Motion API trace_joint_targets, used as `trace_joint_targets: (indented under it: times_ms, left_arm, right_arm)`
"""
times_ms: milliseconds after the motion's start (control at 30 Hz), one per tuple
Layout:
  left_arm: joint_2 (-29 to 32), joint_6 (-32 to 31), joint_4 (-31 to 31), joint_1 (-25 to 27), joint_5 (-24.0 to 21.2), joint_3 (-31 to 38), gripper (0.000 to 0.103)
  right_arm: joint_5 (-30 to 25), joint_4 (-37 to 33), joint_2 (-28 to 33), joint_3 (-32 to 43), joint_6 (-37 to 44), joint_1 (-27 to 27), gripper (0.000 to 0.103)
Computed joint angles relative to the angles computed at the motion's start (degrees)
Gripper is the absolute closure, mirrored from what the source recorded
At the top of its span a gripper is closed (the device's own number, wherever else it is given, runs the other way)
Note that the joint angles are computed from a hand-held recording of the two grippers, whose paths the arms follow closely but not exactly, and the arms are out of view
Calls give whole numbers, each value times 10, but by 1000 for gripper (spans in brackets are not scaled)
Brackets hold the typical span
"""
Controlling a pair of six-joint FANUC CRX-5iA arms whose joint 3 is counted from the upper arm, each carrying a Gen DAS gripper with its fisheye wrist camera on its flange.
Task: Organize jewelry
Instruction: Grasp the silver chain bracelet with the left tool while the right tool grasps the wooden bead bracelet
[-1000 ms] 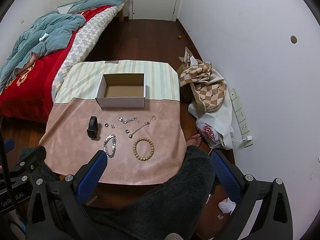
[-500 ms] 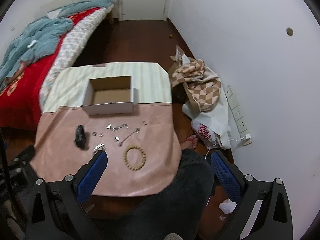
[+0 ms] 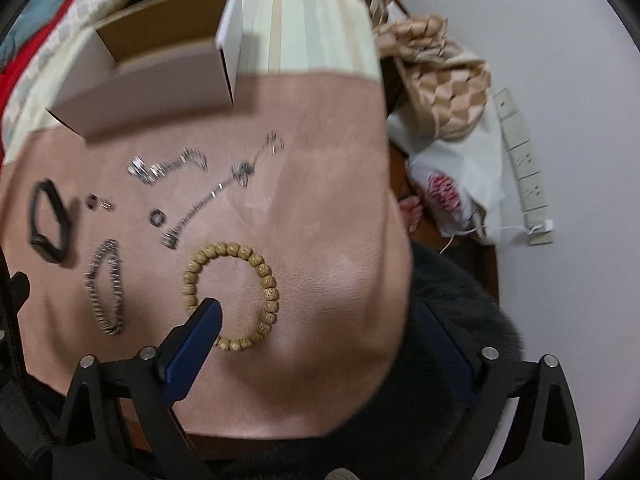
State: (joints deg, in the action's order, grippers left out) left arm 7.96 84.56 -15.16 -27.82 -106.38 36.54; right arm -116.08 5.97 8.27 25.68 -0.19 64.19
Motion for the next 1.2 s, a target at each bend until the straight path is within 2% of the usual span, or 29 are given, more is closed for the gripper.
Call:
trace_joint_targets:
  times_ms: [300,400,467,567,633,733,800,867,900,933,1200]
  left_arm:
    - [14,17,53,12,2,-47,0]
    - [19,22,68,16,6,-57,1]
    - [19,21,85,24,10,-66,10]
    - [7,12,123,40,34,-89,33]
    - [-2,-8,144,44,53,-104,64]
    - [-7,-32,164,43,61,-112,96]
    - [-11,-39,171,47,64,-119,98]
    - [-14,-38,178,56,64,-125,99]
    - [-16,-37,182,61,60,-127,100]
    - [-18,-37,186,66,58,-129,101]
    - [-46,-64,233,128,50,-131,101]
  right_arm:
    - [57,-24,-30,-69,-22,-9,16]
    - [67,-29,-38,-81,-28,-8,24]
    - [74,-34,-45,-89,-35,-7,28]
    - [86,-40,-53,-99,-41,-6,33]
    - [92,-35,-57,-105,-49,-2,34]
    - [110,-33,-66,-115,-56,-1,42]
    - [131,-31,-77,-126,-61,0,50]
    - [128,-22,-73,-121,-59,4,70]
    - [127,-19,-72,-121,-58,5,90]
    - [126,-19,-71,-120,-59,5,93]
    - [180,20,-91,-132,-94,26,94]
